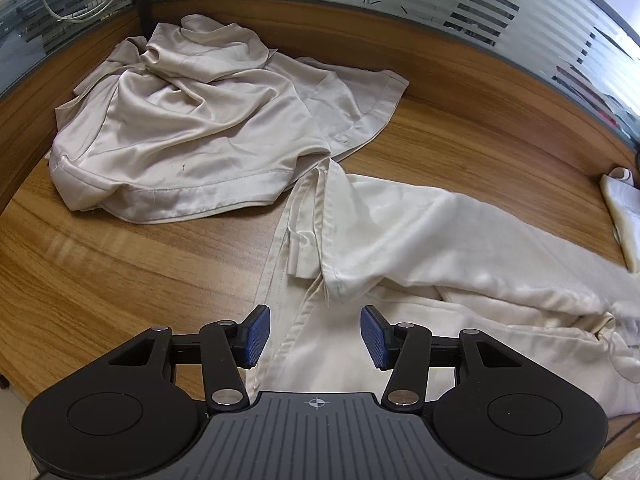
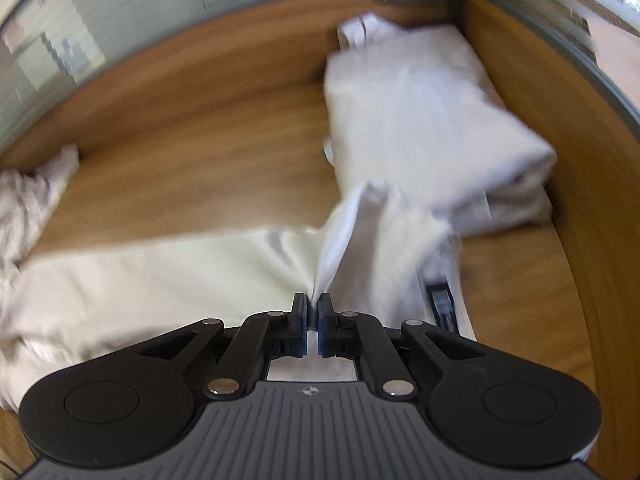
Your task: Fold clothes
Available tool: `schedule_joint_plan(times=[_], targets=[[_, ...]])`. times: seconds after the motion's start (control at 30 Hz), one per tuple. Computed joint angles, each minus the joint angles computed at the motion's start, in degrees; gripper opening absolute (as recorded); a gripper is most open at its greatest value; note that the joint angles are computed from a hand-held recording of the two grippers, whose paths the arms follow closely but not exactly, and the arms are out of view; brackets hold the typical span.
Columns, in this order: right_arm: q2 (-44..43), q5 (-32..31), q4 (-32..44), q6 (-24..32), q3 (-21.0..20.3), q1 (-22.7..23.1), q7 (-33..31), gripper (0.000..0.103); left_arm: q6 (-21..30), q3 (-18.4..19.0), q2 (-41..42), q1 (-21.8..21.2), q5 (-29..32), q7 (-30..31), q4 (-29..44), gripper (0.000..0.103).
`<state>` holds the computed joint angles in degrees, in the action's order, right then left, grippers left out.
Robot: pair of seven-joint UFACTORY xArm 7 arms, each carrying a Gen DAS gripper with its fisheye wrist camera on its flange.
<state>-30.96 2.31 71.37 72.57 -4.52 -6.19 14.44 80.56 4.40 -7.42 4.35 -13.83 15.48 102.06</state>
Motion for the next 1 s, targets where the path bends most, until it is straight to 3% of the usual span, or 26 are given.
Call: schedule_joint_plan(times=[0.07, 0.13, 0.3, 0.43, 0.57, 0.8, 0.83, 0.87, 0.9, 1.0], targets=[[-0.93, -1.98, -1.42, 1.89, 1.28, -0.26, 0.17, 0.014, 0.08, 0.07, 1.2, 0.04, -0.35, 0.18, 1.27, 0.053], [-2.02, -3.87, -2.62, 1.72, 2.63, -0.38, 0.68, 0.032, 0.1, -0.02, 2.58, 0.12, -0.8, 0.61, 2.81, 0.053], [-4.12, -5.58, -2.7, 0.79, 3.84, 0.44, 0.99, 0.049, -0.59, -0.51, 6.15, 0.53, -2.68, 2.84, 5.79, 0.053], [-4.81, -6.33, -1.09, 0.88, 4.63, 0.81, 1.46, 0.051, -1.36, -1.41, 10.08, 0.97, -4.01, 4.33, 8.39, 0.053], [-6.15, -7.16, 0.32, 2.07, 6.46, 0.57, 4.73, 0.062, -0.49, -2.85, 16.54, 1.63, -5.62, 4.83, 14.53, 0.052], [-8.68, -9.98, 1.73, 9.65, 11.84, 0.34, 13.51, 0.063, 4.48, -6.62, 29.11, 2.16, -5.07, 5.95, 29.04, 0.05], [-9.03, -10.19, 1.71, 10.66, 12.52, 0.31, 15.24, 0.063, 5.64, -7.22, 30.52, 2.54, -5.33, 6.83, 30.86, 0.039], [-9.32, -10.37, 1.72, 11.61, 13.2, 0.28, 17.06, 0.063, 7.01, -7.79, 32.18, 2.88, -5.57, 7.66, 33.11, 0.019], [-9.58, -10.55, 1.78, 12.53, 13.87, 0.26, 18.89, 0.063, 7.24, -8.29, 32.88, 3.22, -5.82, 8.74, 33.82, 0.01], [-10.05, -11.44, 2.33, 15.04, 16.05, 0.43, 23.94, 0.063, 2.48, -8.91, 30.47, 4.5, -7.28, 13.95, 29.21, 0.006]])
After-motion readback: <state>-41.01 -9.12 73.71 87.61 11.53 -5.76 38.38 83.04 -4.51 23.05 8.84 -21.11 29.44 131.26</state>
